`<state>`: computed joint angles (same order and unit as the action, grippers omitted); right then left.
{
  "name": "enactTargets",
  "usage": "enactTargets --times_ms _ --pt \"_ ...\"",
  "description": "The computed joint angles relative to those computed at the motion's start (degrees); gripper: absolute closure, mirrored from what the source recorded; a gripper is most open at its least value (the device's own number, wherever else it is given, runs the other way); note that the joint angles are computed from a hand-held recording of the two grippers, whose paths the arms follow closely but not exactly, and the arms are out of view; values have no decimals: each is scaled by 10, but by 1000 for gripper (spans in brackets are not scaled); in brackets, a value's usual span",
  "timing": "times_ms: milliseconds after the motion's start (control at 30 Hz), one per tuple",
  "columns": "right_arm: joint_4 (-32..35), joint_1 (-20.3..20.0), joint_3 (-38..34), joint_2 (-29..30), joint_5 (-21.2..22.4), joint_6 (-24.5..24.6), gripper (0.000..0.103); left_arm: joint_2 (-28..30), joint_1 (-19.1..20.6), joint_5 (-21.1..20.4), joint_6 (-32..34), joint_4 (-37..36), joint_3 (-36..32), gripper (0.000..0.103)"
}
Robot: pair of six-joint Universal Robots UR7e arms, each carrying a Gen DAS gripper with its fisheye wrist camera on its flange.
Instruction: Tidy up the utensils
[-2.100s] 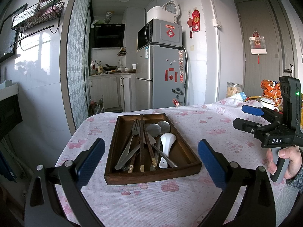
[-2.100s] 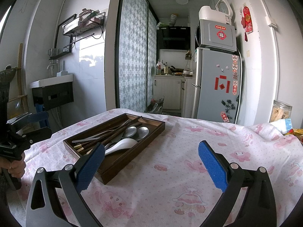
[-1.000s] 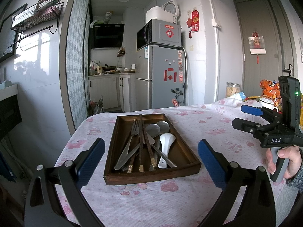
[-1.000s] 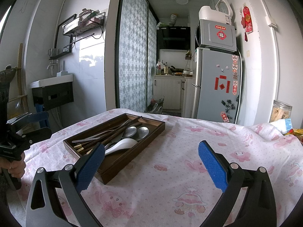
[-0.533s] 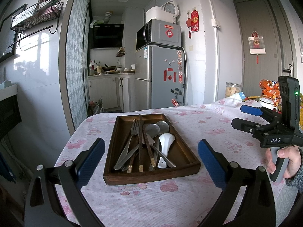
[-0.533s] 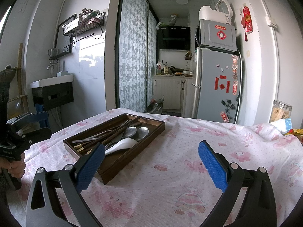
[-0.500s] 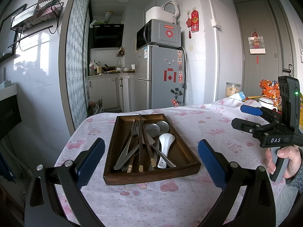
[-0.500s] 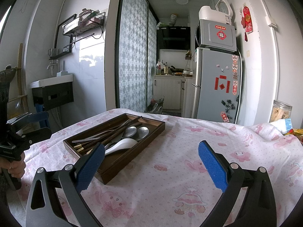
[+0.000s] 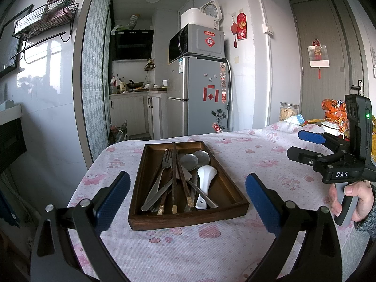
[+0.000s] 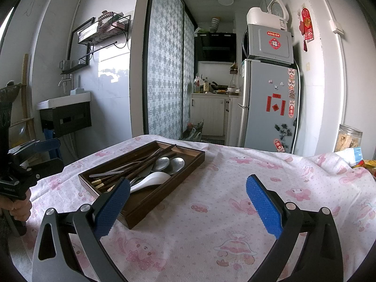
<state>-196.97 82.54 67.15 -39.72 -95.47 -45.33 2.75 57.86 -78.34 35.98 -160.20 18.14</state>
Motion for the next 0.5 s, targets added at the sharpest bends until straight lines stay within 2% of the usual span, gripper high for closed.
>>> enactTargets --times_ms 500 --pt "1 0 -2 1 0 0 3 0 0 1 0 0 0 3"
